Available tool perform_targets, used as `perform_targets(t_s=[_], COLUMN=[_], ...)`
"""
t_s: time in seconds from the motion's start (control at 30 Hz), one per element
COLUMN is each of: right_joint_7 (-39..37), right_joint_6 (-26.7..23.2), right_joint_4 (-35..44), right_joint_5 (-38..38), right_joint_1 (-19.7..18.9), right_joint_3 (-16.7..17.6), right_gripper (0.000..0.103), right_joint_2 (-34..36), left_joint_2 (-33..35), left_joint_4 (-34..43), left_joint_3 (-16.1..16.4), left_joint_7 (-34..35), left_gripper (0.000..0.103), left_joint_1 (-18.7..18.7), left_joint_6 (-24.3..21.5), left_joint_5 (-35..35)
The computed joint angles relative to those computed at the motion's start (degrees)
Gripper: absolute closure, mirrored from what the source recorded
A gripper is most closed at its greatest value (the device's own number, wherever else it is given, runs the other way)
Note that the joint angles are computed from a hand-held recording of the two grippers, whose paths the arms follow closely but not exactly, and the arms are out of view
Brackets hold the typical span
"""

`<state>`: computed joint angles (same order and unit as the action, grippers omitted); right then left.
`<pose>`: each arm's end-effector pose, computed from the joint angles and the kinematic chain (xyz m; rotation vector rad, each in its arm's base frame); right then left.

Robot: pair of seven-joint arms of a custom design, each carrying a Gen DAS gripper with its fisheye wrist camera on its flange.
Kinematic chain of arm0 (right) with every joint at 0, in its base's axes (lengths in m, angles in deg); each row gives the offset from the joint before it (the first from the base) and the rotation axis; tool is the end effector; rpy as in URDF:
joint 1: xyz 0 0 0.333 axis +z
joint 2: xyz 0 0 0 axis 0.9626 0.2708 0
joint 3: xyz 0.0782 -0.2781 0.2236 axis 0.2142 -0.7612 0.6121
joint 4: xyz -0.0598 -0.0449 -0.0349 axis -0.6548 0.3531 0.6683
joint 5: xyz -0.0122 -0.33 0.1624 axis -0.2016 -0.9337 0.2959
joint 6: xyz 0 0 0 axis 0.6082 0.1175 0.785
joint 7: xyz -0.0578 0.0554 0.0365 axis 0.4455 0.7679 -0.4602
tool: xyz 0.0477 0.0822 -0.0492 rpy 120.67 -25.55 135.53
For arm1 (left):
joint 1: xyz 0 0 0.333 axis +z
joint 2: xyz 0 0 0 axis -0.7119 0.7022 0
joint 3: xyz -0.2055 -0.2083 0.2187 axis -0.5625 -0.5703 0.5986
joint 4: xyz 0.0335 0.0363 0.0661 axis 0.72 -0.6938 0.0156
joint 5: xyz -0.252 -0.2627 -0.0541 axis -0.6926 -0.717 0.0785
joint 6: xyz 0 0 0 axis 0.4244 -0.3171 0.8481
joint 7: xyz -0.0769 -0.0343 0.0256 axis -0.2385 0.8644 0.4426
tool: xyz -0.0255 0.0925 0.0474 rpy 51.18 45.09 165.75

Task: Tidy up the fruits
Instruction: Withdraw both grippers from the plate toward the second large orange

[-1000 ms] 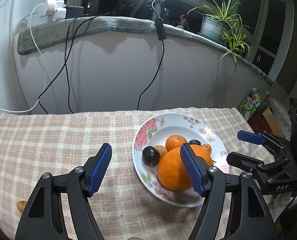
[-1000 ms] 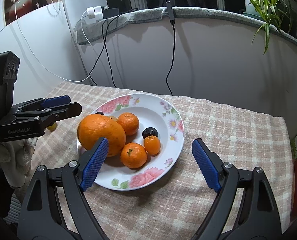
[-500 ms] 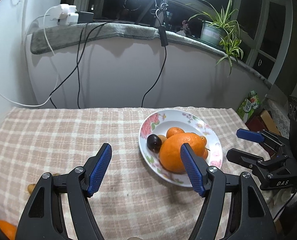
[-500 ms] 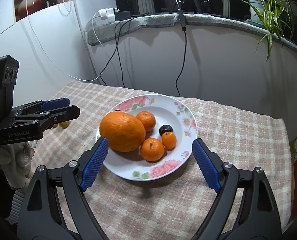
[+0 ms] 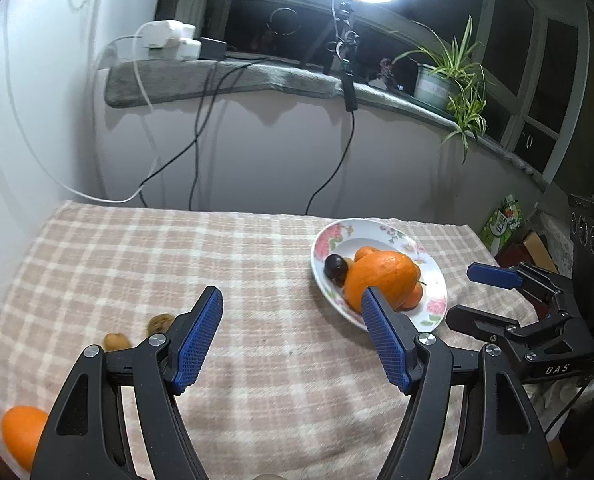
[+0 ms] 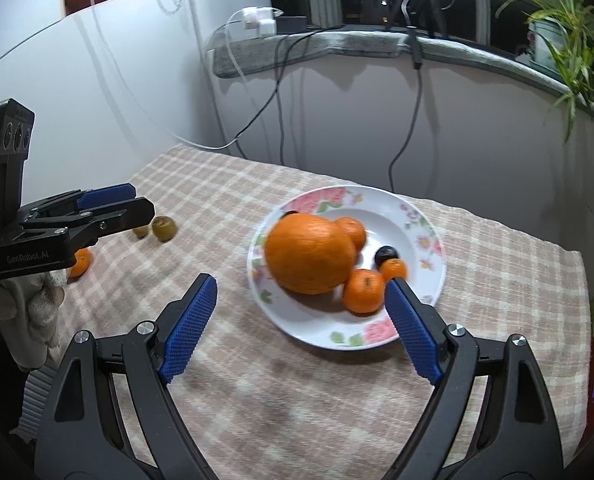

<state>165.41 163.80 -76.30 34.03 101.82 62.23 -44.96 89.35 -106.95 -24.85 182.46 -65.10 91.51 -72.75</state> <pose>0.5187 0.3300 0.5511 -1.5482 1.9505 -0.6872 0.6396 -0.4436 0.5404 -1.0823 2.4828 -1.3216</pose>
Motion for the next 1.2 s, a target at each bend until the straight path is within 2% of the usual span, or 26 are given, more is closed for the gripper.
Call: perform_targets(t_s=[0.37, 0.77, 0.97, 1.2], right_joint_7=[-5.3, -9.0, -15.6, -24.8], right_joint_6=[1.6, 6.9, 8.4, 6.2], right_joint_4=[6.1, 11.9, 16.6, 24.2], right_joint_5=[3.6, 5.9, 12.0, 19.7], right_joint_1=[2.4, 5.5, 6.0, 7.3], right_joint_3=[-0.5, -3.0, -2.8, -2.8], right_gripper=[0.015, 0.015, 0.015, 0.015], right_joint_2=[5.0, 10.2, 14.1, 19.6], left_joint_2=[-6.7, -12.5, -15.0, -16.8], left_joint_4=[-11.4, -21.5, -26.2, -29.9], left_joint_3=[-1.1, -0.2, 1.6, 2.0], left_joint_7=[1.3, 0.6, -1.9, -4.0], left_gripper=[0.030, 0.030, 0.030, 0.030], left_joint_1=[5.1, 9.0, 9.9, 12.1], left_joint_6=[6.4, 10.9, 12.7, 14.3], left_joint_5=[-3.0, -4.2, -3.2, -3.5])
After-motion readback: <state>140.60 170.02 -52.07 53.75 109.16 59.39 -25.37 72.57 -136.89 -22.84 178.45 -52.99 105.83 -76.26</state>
